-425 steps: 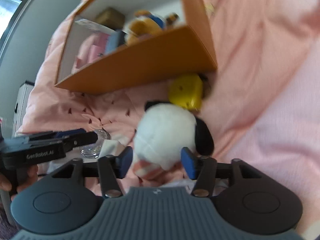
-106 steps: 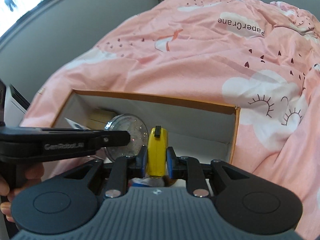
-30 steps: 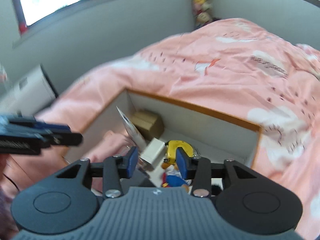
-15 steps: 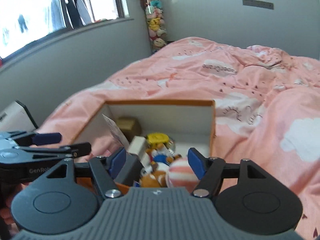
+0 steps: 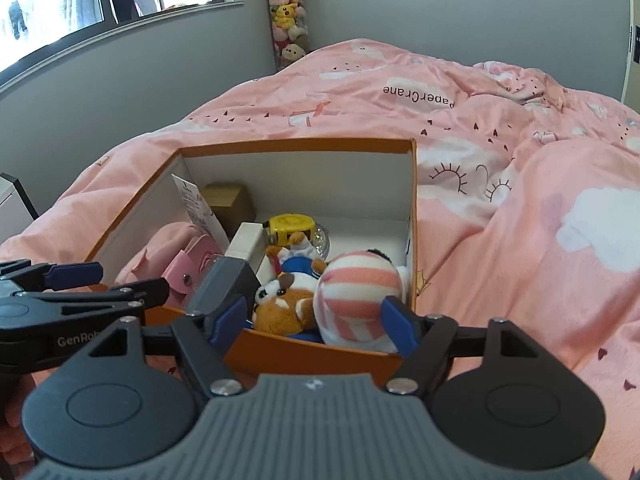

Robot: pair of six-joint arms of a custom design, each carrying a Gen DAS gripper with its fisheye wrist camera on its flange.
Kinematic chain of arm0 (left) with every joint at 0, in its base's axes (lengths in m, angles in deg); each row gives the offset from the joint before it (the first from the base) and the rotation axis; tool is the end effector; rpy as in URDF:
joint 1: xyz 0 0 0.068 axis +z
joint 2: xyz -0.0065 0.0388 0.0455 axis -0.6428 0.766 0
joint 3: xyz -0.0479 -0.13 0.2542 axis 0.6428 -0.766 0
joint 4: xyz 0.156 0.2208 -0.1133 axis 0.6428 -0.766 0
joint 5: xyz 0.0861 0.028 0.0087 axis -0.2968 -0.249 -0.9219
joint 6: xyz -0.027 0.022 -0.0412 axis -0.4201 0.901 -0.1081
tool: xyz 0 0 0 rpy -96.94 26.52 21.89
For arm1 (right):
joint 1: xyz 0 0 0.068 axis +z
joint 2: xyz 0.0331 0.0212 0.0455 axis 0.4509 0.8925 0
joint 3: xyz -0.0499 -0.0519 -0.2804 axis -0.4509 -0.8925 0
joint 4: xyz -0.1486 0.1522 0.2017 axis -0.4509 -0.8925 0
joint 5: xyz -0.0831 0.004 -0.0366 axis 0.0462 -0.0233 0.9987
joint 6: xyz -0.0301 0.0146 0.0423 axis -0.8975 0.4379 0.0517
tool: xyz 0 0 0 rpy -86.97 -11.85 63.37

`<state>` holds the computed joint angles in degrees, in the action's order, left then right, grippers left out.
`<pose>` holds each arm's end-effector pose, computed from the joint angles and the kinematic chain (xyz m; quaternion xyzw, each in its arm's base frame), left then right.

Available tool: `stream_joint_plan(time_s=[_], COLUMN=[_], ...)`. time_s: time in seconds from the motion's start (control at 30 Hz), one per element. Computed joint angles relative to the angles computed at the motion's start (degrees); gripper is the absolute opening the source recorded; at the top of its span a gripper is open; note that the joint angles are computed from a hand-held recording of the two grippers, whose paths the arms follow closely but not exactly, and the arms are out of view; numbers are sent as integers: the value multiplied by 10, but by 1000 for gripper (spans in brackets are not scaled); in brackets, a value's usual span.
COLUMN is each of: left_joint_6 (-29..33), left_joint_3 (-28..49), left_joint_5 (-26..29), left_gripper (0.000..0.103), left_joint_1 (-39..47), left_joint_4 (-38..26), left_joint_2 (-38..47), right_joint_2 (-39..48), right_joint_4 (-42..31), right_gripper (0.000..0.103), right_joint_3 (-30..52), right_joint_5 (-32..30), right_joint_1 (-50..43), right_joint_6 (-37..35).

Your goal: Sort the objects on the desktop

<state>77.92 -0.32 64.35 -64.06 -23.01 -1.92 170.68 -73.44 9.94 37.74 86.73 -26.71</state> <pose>0.2161 -0.0900 0.1815 0.1016 0.9130 -0.0320 0.3938 0.1732 0.2547 0.1841 0.0263 0.9099 0.0421 0.4119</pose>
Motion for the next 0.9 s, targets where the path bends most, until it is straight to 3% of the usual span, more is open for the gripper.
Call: stream_joint_plan(time_s=[0.9], left_joint_6=[2], left_joint_3=[3], left_joint_5=[-4], left_gripper=[87], left_joint_1=[-9], left_joint_4=[12], left_joint_2=[23], right_joint_2=[9], right_joint_4=[31], right_gripper=[84], right_joint_3=[-12], right_joint_5=[-30], right_joint_1=[-10], right_joint_6=[0])
